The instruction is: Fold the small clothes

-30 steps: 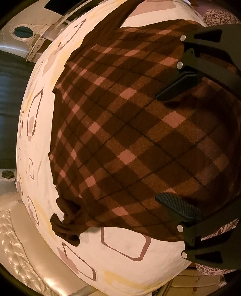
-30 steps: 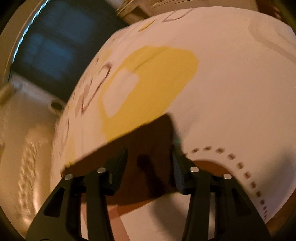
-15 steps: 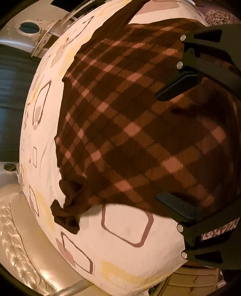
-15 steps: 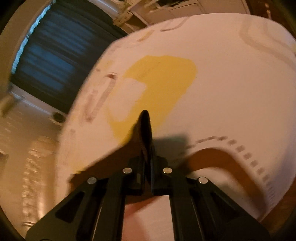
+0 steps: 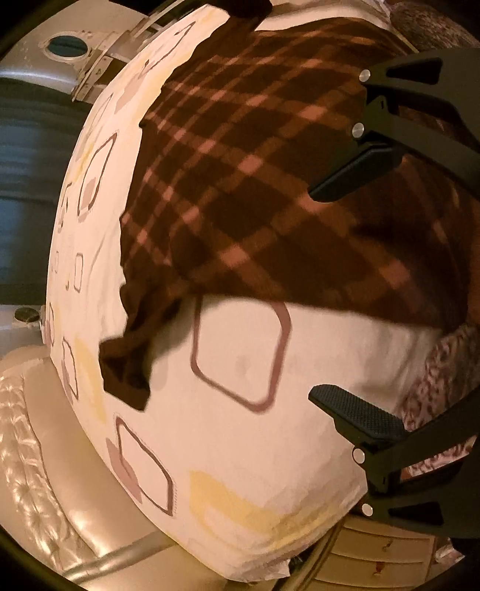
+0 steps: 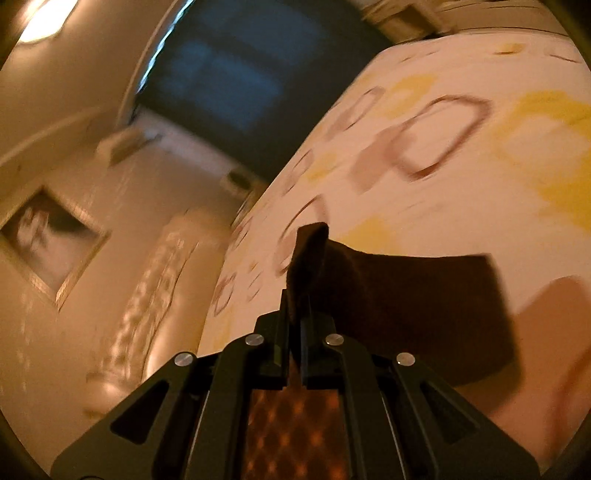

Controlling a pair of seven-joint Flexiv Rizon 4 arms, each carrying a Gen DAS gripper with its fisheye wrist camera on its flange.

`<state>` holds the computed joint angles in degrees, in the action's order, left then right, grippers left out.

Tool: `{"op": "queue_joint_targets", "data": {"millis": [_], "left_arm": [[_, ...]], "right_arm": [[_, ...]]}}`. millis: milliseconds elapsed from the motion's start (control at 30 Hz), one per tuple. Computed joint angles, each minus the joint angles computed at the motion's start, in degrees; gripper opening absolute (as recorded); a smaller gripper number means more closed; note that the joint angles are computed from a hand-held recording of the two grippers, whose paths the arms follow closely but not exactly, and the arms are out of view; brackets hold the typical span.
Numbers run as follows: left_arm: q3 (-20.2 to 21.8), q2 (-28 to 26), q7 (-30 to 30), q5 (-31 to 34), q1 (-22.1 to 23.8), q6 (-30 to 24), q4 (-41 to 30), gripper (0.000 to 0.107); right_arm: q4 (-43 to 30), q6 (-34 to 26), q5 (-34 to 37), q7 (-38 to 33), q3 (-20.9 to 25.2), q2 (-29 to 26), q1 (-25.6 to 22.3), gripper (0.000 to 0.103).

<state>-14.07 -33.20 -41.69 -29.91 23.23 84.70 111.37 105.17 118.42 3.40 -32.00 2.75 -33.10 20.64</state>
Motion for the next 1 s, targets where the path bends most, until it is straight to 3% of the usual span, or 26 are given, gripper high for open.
{"op": "queue_joint_targets", "data": {"millis": [167, 367, 600, 767, 1000], "left_arm": [[-3.6, 0.1, 3.7, -1.8, 4.7, 0.9, 1.3, 0.099], [-7.2, 0.1, 6.6, -6.0, 9.0, -1.1, 2.2, 0.099], [-9.1, 0.2, 11.1, -13.3, 10.3, -2.0, 2.0, 0.099], [-8.2, -0.2, 13.5, -17.4, 9.2, -2.9, 1.0, 0.099], [-4.9, -0.6, 15.8, -22.1, 5.9, -5.3, -0.8, 0.099]], "right_arm": [[-14.4, -11.8, -10.3, 0.2, 3.9, -6.7, 1.2, 0.003], [-31.7, -26.4, -18.1, -2.3, 12.9, -17.0, 2.4, 0.003], [-50.4, -44.6, -18.0, -10.4, 18.8, -28.4, 7.9, 0.003], [-60.0, -53.6, -16.2, -14.6, 19.1, -33.5, 11.6, 0.003], [-68.7, -60.9, -12.7, -17.6, 17.0, -37.7, 15.1, 0.004]]}}
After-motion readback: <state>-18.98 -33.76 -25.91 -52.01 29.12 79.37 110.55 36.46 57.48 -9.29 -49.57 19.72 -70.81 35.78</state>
